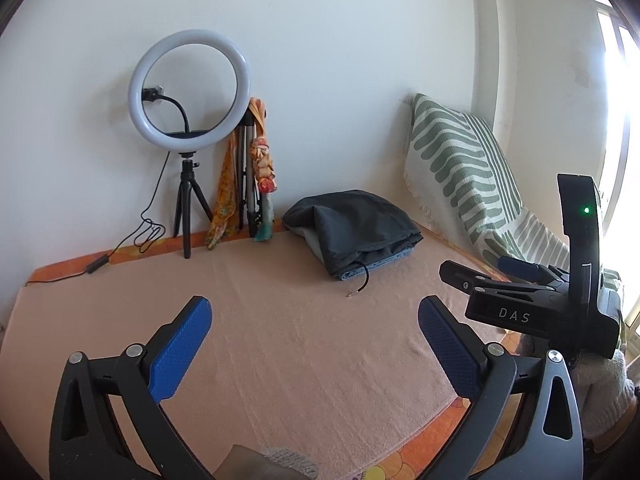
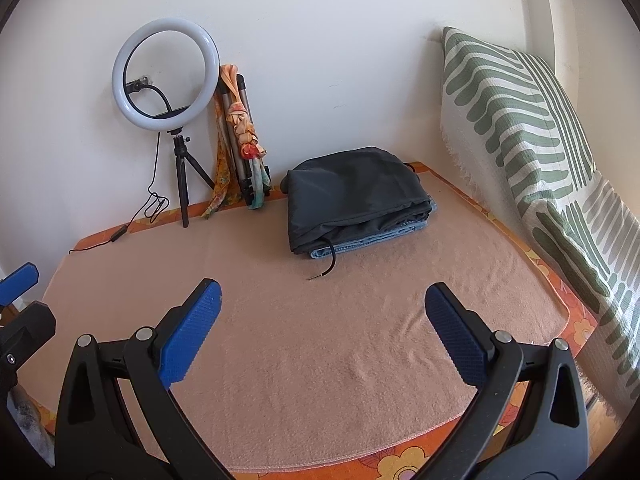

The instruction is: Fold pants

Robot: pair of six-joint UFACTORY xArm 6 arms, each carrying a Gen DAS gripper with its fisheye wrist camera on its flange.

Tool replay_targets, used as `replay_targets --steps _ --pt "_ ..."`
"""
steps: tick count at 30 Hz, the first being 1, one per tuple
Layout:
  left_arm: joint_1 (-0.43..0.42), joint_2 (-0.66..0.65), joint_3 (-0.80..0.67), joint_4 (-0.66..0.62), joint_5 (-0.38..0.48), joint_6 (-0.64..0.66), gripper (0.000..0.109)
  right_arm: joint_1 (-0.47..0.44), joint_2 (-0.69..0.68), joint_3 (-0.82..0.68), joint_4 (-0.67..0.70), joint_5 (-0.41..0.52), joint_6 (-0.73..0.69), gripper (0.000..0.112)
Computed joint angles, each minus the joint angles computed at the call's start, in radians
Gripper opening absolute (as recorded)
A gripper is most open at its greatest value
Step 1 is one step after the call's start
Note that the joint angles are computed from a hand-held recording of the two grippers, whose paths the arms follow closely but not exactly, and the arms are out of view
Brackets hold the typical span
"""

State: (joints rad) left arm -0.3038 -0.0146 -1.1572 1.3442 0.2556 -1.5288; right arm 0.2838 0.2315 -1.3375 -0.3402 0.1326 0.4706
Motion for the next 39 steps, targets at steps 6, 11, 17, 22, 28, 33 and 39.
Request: replay_targets --steps 6,11,17,22,28,33,39 --pt "0.000 -0.001 0.002 0.007 -0.004 -0.009 0.103 -0.006 0.000 -0.002 -0.042 0.000 0.052 0.103" --pt "-0.003 0.003 -0.001 0.001 -0.008 -0.002 0.103 -0.003 0.002 -0.004 -0.048 0.002 0.057 0.103" --pt "-0.010 0.004 -0.004 0.020 0.001 -0.009 0.103 -0.002 0.006 -0.008 -0.074 0.000 0.078 0.103" --pt "-0.010 0.006 -0.005 0.001 0.001 0.007 0.103 -0.001 0.011 -0.013 -0.071 0.006 0.078 0.103" --pt "-0.010 0.004 -0.003 -0.009 -0.001 0.017 0.103 -0.001 0.011 -0.013 -0.064 0.007 0.071 0.103" --pt "-0.011 0.002 -0.003 0.013 0.005 0.000 0.103 0.001 0.012 -0.016 -0.065 0.012 0.071 0.103" --pt "-0.011 -0.004 0.004 0.038 0.008 -0.010 0.103 0.006 0.017 -0.016 -0.035 0.012 0.039 0.103"
